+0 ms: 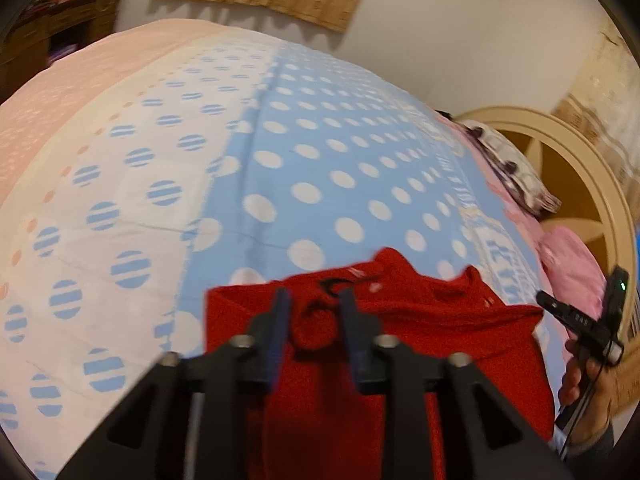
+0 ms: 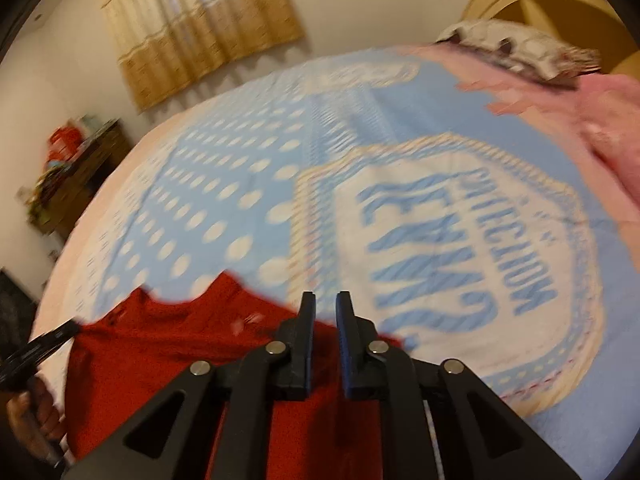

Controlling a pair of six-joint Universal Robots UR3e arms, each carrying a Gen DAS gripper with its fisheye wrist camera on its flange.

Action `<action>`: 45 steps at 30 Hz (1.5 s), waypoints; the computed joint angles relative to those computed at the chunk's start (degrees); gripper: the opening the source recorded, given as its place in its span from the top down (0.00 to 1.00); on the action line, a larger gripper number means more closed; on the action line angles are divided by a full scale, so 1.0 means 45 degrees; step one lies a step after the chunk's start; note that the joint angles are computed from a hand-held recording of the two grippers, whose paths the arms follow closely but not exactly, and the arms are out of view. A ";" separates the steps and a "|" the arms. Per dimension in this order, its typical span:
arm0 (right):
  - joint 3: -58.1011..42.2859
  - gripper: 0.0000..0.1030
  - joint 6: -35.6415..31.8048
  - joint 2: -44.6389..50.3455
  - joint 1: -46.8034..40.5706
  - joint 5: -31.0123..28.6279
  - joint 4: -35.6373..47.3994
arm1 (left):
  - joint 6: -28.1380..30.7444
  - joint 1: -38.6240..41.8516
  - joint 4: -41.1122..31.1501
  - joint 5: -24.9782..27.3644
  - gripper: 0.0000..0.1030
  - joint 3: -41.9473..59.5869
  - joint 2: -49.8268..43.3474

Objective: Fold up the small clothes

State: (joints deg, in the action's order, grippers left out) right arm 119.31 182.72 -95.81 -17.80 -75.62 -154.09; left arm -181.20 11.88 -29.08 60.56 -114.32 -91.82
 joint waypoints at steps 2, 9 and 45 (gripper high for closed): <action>0.0372 0.38 -0.0214 -0.0577 -0.0286 0.0512 0.0294 | 0.0120 0.0584 0.0172 -0.0601 0.46 -0.0716 0.0690; 0.2088 0.36 -0.1322 -0.3943 0.0461 -0.0001 0.1702 | 0.1986 0.1608 0.0088 0.0544 0.37 -0.3850 0.4374; 0.2182 0.35 0.1143 -0.4088 0.8273 -0.6327 0.3358 | 0.3597 0.2575 -0.2567 0.1074 0.08 -0.7565 0.9472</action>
State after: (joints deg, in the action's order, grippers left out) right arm 129.13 187.87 -114.20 19.43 -104.09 -138.98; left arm -165.02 23.46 -40.63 65.39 -148.37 -49.20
